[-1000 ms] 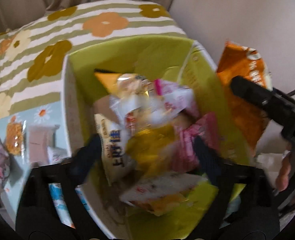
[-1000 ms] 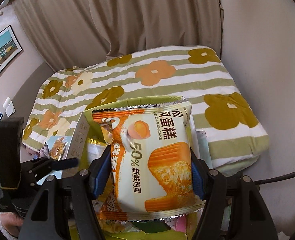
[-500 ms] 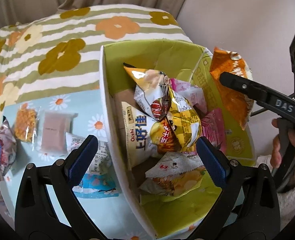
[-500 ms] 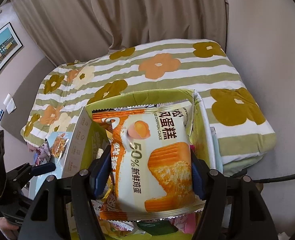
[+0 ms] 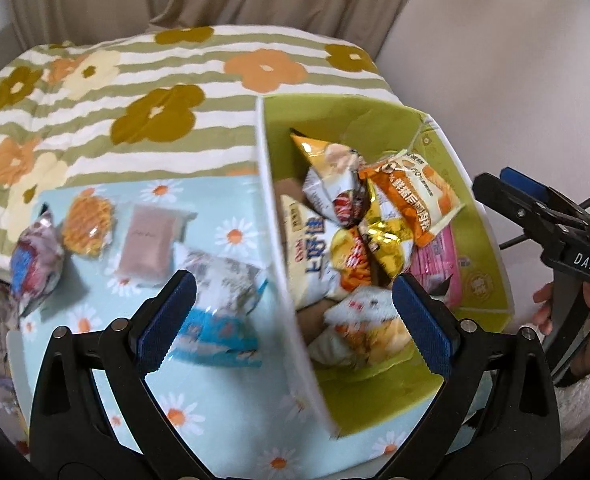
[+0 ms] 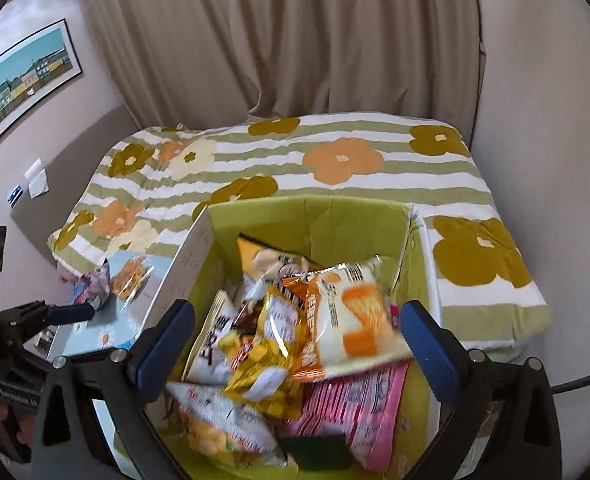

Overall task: Organize snacks
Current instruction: 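Move both tools back over the remaining snacks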

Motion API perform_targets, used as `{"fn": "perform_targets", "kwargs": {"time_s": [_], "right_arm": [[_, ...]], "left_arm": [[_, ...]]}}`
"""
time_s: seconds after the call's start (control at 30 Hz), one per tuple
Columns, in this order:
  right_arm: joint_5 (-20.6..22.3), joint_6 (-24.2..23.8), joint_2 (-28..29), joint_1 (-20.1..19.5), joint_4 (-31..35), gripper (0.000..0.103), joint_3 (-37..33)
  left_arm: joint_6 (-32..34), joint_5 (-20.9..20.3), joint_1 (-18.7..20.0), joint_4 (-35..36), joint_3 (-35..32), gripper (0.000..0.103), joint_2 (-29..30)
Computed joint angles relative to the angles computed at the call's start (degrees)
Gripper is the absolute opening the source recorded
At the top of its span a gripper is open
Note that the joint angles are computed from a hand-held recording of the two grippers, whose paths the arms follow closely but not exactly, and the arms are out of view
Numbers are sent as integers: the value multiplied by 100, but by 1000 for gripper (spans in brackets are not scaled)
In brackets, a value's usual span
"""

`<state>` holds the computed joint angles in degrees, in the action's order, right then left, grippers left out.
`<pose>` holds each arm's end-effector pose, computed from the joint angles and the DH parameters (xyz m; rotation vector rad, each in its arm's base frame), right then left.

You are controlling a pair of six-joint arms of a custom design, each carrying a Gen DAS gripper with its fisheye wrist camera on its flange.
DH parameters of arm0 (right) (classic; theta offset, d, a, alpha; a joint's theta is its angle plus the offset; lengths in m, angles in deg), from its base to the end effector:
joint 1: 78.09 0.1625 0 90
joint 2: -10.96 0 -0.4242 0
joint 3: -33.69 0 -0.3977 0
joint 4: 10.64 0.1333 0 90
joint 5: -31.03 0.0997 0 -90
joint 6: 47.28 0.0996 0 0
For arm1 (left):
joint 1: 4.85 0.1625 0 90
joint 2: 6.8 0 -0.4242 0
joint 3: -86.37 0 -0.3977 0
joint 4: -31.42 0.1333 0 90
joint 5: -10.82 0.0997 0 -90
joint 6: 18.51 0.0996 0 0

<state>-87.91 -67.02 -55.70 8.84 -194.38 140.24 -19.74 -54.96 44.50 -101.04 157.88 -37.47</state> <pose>0.0527 -0.6061 0.3260 0.0349 -2.3051 1.0214 -0.3681 -0.6961 0.0308 0.9183 2.5881 -0.2468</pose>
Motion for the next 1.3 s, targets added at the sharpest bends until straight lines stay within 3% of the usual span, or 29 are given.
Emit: {"fn": "perform_targets", "kwargs": {"time_s": [0.37,0.67,0.83,0.97,1.07,1.3], "right_arm": [[507,-284,-25,277,134,102,30],[623,-332,473,607,276,102,-276],[391,-79,990,890,206,102,-631],[-92,277,1551,1137,142,102,-1075],[-286,643,1875,1235,124,102,-1339],[-1301,1418,2788,1471,-6,102,-2088]], "left_arm": [[-613,653,24,-648,1443,98,-1207],[-585,903,283,-888,1719,98,-1700],[-152,810,597,-861,1358,98,-1693],[403,490,940,-660,882,98,-1625],[822,361,1167,-292,412,98,-1479],[1309,-36,1730,811,-1128,98,-805]]}}
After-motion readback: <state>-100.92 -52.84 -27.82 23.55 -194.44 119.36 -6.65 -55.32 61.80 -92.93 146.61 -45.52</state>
